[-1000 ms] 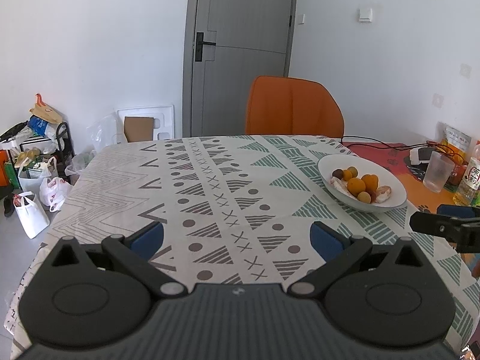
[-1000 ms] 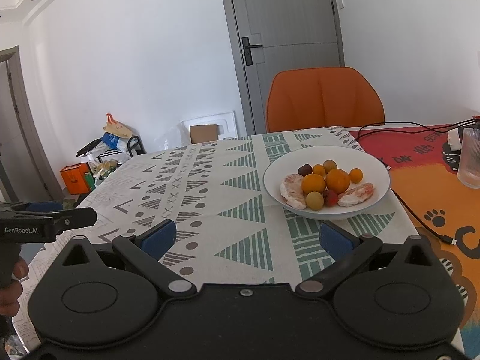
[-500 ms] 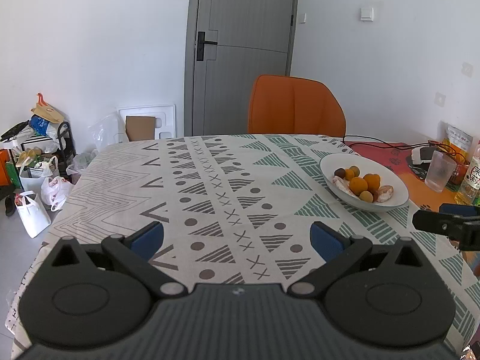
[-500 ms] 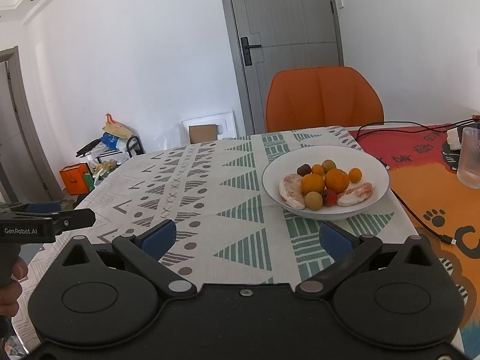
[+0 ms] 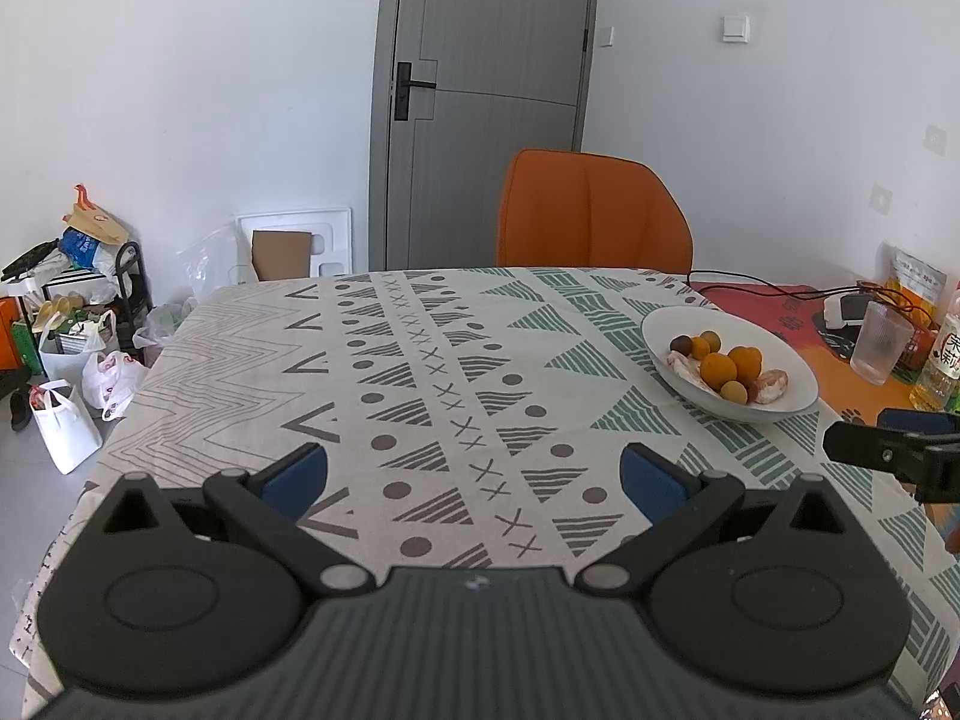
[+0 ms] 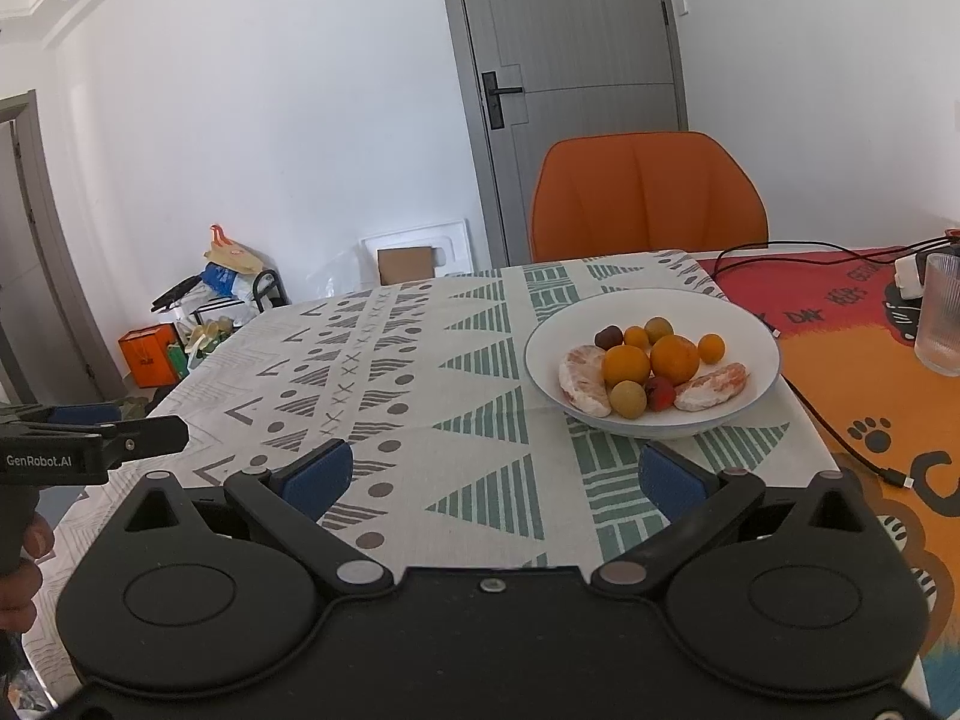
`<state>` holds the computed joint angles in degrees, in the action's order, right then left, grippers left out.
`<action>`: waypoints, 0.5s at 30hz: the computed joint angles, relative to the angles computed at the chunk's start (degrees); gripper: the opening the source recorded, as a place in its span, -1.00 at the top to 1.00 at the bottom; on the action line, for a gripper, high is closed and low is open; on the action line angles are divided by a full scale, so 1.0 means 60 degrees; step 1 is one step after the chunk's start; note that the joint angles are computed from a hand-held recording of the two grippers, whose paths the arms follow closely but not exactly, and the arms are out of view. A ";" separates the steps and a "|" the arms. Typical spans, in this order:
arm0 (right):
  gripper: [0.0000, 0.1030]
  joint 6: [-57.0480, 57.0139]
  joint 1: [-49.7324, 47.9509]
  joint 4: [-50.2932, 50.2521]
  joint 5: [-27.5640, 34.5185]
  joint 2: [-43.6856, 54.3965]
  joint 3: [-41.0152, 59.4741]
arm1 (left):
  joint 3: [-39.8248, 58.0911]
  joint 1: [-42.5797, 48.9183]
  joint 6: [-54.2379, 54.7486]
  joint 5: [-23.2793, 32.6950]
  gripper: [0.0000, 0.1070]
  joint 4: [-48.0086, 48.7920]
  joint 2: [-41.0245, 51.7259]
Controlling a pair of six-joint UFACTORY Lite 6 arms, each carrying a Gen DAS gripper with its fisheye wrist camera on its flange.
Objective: Organize fruits
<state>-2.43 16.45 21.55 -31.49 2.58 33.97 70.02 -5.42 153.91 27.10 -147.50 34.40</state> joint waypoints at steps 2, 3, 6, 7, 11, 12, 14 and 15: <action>-1.00 -0.0024 -0.0004 0.0036 0.0064 -0.0024 0.0011 | -0.0002 -0.0003 0.0020 -0.0003 -0.92 -0.0035 -0.0003; -1.00 -0.0016 0.0001 0.0032 0.0051 -0.0022 0.0007 | -0.0001 -0.0005 0.0011 0.0011 -0.92 -0.0016 0.0006; -1.00 -0.0009 0.0002 0.0015 0.0016 0.0014 0.0001 | 0.0007 -0.0005 -0.0011 -0.0009 -0.92 0.0001 0.0007; -1.00 0.0027 -0.0011 -0.0020 0.0011 0.0033 0.0015 | 0.0004 -0.0001 -0.0033 0.0004 -0.92 0.0029 0.0005; -1.00 -0.0001 0.0000 0.0018 0.0017 0.0031 0.0015 | 0.0012 0.0010 -0.0013 0.0025 -0.92 0.0028 0.0019; -1.00 -0.0018 0.0004 0.0039 0.0035 0.0015 0.0009 | 0.0028 0.0006 -0.0015 0.0024 -0.92 0.0029 0.0040; -1.00 -0.0008 0.0006 0.0028 0.0021 0.0028 0.0005 | 0.0030 0.0008 0.0008 0.0035 -0.92 0.0016 0.0050; -1.00 -0.0037 0.0016 0.0064 0.0027 0.0028 0.0011 | 0.0029 0.0008 0.0041 0.0052 -0.92 -0.0021 0.0064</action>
